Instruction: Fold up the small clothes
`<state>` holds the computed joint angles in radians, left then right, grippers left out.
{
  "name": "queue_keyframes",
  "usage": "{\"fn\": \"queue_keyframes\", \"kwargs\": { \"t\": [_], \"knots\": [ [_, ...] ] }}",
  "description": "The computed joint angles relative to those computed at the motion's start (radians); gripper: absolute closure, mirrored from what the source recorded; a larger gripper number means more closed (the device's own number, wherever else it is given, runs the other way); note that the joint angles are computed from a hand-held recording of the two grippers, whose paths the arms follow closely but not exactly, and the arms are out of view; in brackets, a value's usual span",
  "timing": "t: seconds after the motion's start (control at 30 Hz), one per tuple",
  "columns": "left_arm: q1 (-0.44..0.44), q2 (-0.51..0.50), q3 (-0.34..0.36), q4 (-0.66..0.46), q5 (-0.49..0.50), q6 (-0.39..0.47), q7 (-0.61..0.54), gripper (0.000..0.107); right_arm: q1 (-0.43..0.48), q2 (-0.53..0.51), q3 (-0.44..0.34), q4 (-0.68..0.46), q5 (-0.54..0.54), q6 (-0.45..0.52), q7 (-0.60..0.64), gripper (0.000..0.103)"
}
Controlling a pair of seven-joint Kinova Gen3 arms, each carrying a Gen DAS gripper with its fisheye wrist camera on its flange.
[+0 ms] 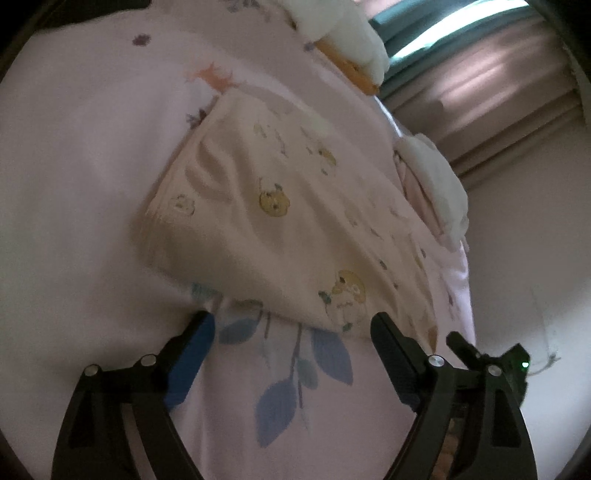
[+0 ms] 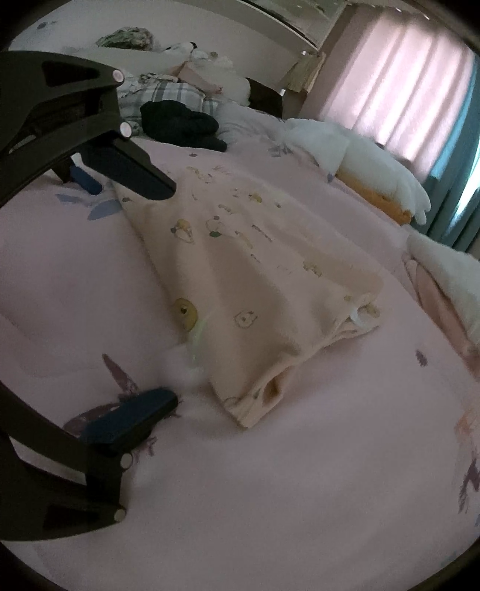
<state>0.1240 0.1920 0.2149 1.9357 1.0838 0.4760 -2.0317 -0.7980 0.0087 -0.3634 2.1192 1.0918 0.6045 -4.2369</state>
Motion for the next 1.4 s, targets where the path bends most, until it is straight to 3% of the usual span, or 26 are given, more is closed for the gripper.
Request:
{"fn": "queue_keyframes", "kwargs": {
  "t": [0.1, 0.2, 0.33, 0.4, 0.47, 0.57, 0.67, 0.7, 0.8, 0.9, 1.0, 1.07, 1.13, 1.2, 1.33, 1.4],
  "knots": [
    [0.102, 0.005, -0.073, -0.016, -0.058, -0.041, 0.014, 0.019, 0.094, 0.014, -0.082, 0.005, 0.049, -0.007, 0.007, 0.000],
    [0.073, 0.026, -0.058, -0.029, 0.015, -0.024, -0.059, 0.018, 0.185, 0.017, -0.139, 0.013, 0.097, -0.034, -0.031, 0.000],
    [-0.113, 0.086, 0.053, -0.051, 0.177, 0.080, -0.100, 0.019, 0.224, 0.021, -0.112, 0.031, 0.193, -0.110, -0.140, 0.000],
    [-0.158, 0.130, 0.056, -0.069, 0.259, 0.143, -0.116, 0.019, 0.242, 0.029, -0.098, 0.034, 0.249, -0.145, -0.192, 0.000],
    [-0.129, 0.159, 0.007, -0.096, 0.291, 0.173, -0.102, 0.019, 0.241, 0.038, -0.082, 0.037, 0.323, -0.159, -0.261, 0.000],
    [-0.092, 0.184, -0.017, -0.140, 0.290, 0.150, -0.044, 0.019, 0.239, 0.069, -0.070, 0.012, 0.364, -0.153, -0.285, 0.000],
    [-0.016, 0.197, -0.068, -0.195, 0.219, 0.097, 0.062, 0.022, 0.156, 0.088, 0.048, -0.014, 0.360, -0.197, -0.243, 0.000],
    [0.030, 0.199, -0.112, -0.211, 0.196, 0.079, 0.102, 0.030, 0.135, 0.096, 0.077, -0.030, 0.332, -0.202, -0.208, 0.000],
    [0.150, 0.215, -0.212, -0.249, 0.103, 0.004, 0.224, 0.056, 0.155, 0.133, 0.054, -0.086, 0.220, -0.142, -0.088, 0.010],
    [0.150, 0.211, -0.164, -0.234, -0.002, -0.103, 0.307, 0.075, 0.216, 0.180, -0.042, -0.139, 0.154, -0.026, 0.034, 0.032],
    [0.155, 0.209, -0.143, -0.228, -0.097, -0.150, 0.343, 0.083, 0.172, 0.214, -0.035, -0.176, 0.117, 0.079, 0.113, 0.054],
    [0.150, 0.213, -0.135, -0.244, -0.164, -0.143, 0.411, 0.084, 0.139, 0.216, 0.008, -0.166, 0.111, 0.079, 0.087, 0.082],
    [0.156, 0.216, -0.148, -0.267, -0.233, -0.109, 0.478, 0.088, 0.133, 0.192, 0.050, -0.119, 0.144, 0.015, 0.009, 0.090],
    [0.152, 0.213, -0.163, -0.285, -0.254, -0.049, 0.520, 0.091, 0.177, 0.162, 0.041, -0.073, 0.196, -0.067, -0.073, 0.092],
    [0.011, 0.183, -0.048, -0.260, -0.189, 0.034, 0.471, 0.097, 0.217, 0.120, 0.027, -0.010, 0.331, -0.160, -0.235, 0.094],
    [0.018, 0.129, -0.048, -0.225, -0.233, 0.026, 0.441, 0.098, 0.180, 0.075, 0.065, 0.020, 0.367, -0.203, -0.317, 0.094]
  ]
}}
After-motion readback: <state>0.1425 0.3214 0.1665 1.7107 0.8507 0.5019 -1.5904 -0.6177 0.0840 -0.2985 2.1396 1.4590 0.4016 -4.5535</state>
